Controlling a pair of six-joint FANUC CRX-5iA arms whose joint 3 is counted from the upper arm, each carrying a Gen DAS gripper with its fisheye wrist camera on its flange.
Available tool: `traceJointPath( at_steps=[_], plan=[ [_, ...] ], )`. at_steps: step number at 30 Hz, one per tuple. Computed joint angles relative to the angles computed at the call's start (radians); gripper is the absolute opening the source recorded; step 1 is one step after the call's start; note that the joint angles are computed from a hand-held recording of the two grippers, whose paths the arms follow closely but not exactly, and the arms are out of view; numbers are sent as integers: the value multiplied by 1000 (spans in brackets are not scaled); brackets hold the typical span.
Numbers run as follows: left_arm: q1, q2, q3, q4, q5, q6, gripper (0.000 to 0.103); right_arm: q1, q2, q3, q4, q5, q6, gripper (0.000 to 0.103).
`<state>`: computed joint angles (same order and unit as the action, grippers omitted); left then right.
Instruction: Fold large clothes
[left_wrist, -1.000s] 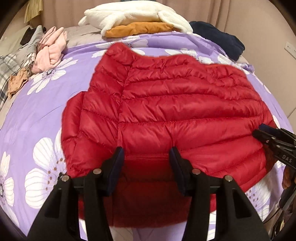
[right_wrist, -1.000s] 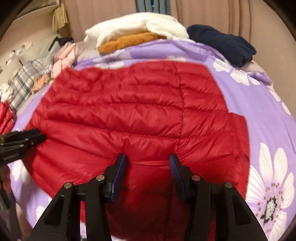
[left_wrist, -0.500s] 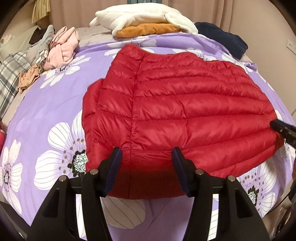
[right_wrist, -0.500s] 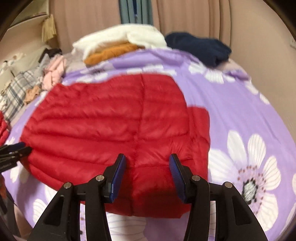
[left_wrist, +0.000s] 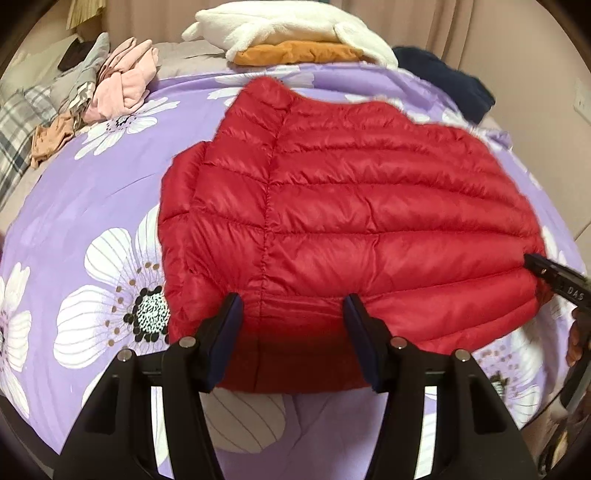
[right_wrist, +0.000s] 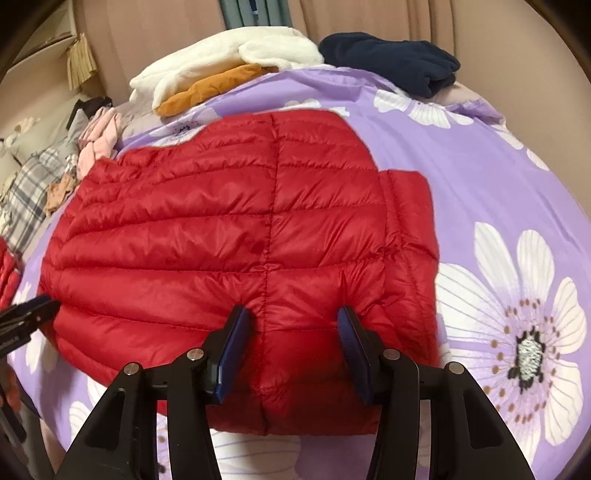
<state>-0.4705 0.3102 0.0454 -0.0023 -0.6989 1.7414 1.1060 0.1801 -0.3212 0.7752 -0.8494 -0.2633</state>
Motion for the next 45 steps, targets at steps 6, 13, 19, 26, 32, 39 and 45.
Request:
traceJointPath(
  at_steps=[6,13,19,26,32,39,45],
  plan=[
    [34,-88,-98,54,71,2,76,16,-41,-32,113,-21,-81,51],
    [52,-132,-126,14,59,94,80,7,-41,-16,193,39,-98,52],
    [68,-157,-156,20,67,103,81,-7,-10,25,198,87,-39,56],
    [90,-168,-181,48,73,94,82,-17,35,85,163,127,24,57],
    [134,-170,-251,231,114,-16,92,-21,78,147,99,148,99,63],
    [177,-126,-369,681,137,-289,93,-29,117,199,33,168,176,63],
    [155,-79,-424,996,148,-456,93,-42,152,231,58,174,169,63]
  ],
)
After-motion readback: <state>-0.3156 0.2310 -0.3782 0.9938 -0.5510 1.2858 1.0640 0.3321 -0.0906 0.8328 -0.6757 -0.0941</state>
